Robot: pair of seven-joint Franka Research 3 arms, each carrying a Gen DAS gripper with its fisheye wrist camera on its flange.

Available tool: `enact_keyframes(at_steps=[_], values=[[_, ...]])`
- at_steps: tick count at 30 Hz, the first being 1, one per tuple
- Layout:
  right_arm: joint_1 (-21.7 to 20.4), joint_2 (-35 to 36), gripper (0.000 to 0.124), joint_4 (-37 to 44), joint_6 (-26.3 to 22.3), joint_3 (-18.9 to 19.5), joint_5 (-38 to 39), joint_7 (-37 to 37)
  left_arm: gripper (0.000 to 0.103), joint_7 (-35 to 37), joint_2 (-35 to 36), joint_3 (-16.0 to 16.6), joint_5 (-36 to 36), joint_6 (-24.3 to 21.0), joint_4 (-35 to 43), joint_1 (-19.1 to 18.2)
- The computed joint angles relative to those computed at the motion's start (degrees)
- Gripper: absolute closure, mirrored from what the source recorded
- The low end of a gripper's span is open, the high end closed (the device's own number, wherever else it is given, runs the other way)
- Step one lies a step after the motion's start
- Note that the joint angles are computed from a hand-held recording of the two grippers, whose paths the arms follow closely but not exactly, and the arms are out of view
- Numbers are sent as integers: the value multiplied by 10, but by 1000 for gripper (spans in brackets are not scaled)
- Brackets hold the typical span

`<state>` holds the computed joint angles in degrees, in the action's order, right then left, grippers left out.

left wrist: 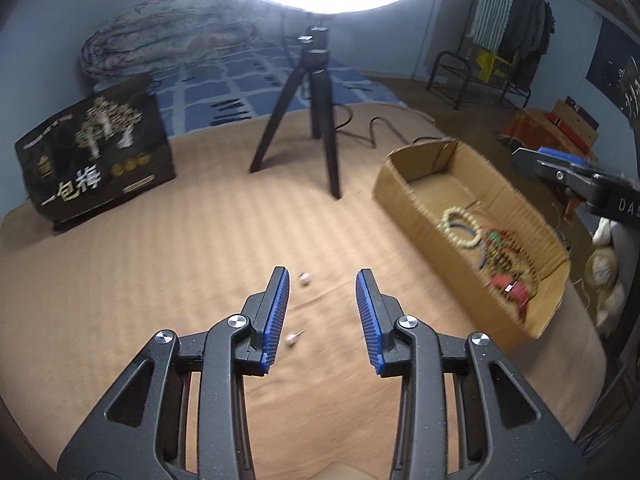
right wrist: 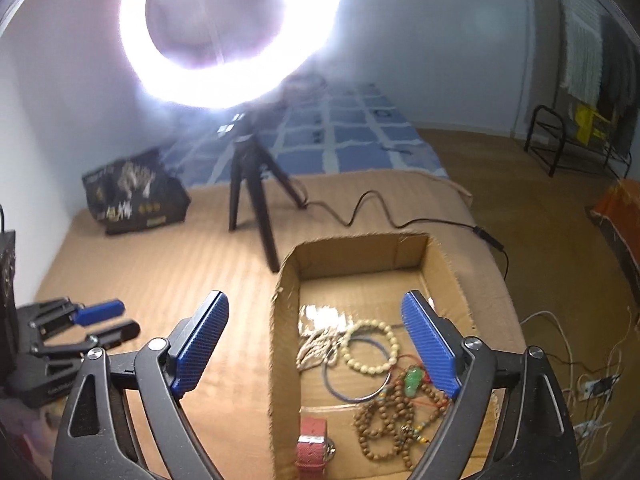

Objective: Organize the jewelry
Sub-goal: 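Move both open tools from the box to the two pearl earrings, then close left tool on one pearl earring while right tool grasps the other earring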

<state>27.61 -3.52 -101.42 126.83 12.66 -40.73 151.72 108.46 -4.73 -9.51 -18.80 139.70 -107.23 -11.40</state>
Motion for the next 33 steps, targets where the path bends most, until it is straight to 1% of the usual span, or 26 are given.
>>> enact_keyframes(at_steps=[3,9,15,16,18,19,20,22,23,25,27,28,31,33], values=[[7,16,36,16,-10,2,10,-20,68,21,-13,7,-8,1,-24,3],[27,52,36,45,2,-6,42,-45,68,63,-24,17,-27,0,-62,3],[45,91,37,68,46,-23,92,-53,68,90,-15,19,-55,-10,-70,3],[48,98,41,73,49,-26,99,-56,68,93,-14,18,-56,-8,-72,4],[53,115,53,84,54,-31,124,-71,69,96,-9,16,-54,-6,-72,5],[56,123,60,91,52,-34,135,-77,71,98,-6,15,-54,-6,-70,5],[59,131,62,97,49,-38,142,-79,75,98,-3,13,-51,-4,-69,6],[62,145,66,106,48,-44,165,-84,76,97,4,11,-50,-4,-66,8],[63,150,70,109,51,-47,177,-86,76,99,7,11,-54,-4,-64,9],[63,162,76,116,56,-53,203,-93,76,105,14,9,-60,-4,-60,11],[67,175,79,127,52,-58,221,-95,77,107,18,7,-62,-1,-58,14],[68,182,80,134,50,-60,229,-96,79,107,20,6,-63,0,-57,15],[72,199,81,153,47,-64,253,-104,79,110,28,3,-72,1,-52,18],[77,215,83,174,36,-67,261,-113,79,112,33,1,-80,4,-50,20]])
